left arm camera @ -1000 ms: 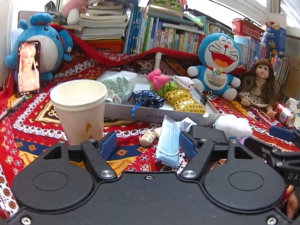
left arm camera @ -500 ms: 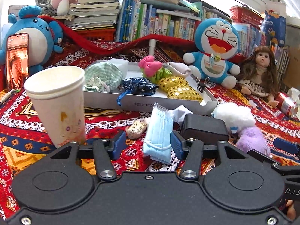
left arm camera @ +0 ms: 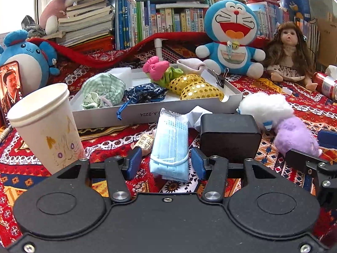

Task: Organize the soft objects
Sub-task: 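Grasp the blue face mask packet with the left tool while the right tool grasps the purple plush, then carry the mask packet and purple plush with both tools over the tray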

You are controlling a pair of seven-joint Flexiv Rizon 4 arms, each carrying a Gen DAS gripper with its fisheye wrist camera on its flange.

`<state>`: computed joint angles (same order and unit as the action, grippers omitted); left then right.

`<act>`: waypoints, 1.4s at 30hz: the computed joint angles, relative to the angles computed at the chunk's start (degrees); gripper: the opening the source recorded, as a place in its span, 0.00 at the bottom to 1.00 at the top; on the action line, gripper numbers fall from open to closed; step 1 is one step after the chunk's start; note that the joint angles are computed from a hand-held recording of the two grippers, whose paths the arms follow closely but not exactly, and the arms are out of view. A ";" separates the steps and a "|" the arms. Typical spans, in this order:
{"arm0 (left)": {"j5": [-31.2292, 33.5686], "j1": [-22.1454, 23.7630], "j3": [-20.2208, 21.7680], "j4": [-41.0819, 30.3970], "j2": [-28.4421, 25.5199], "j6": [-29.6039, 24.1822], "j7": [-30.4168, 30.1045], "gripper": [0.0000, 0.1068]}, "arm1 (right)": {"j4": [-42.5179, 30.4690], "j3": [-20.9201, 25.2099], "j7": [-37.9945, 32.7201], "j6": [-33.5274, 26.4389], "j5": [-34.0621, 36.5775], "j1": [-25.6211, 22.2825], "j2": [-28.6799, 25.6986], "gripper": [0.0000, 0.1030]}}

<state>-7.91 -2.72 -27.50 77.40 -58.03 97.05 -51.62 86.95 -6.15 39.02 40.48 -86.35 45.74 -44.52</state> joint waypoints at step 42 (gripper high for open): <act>-6.21 9.84 -12.40 1.73 6.92 -8.94 7.94 0.31 | -2.49 -0.13 0.06 -1.57 -7.11 -1.38 2.71 0.65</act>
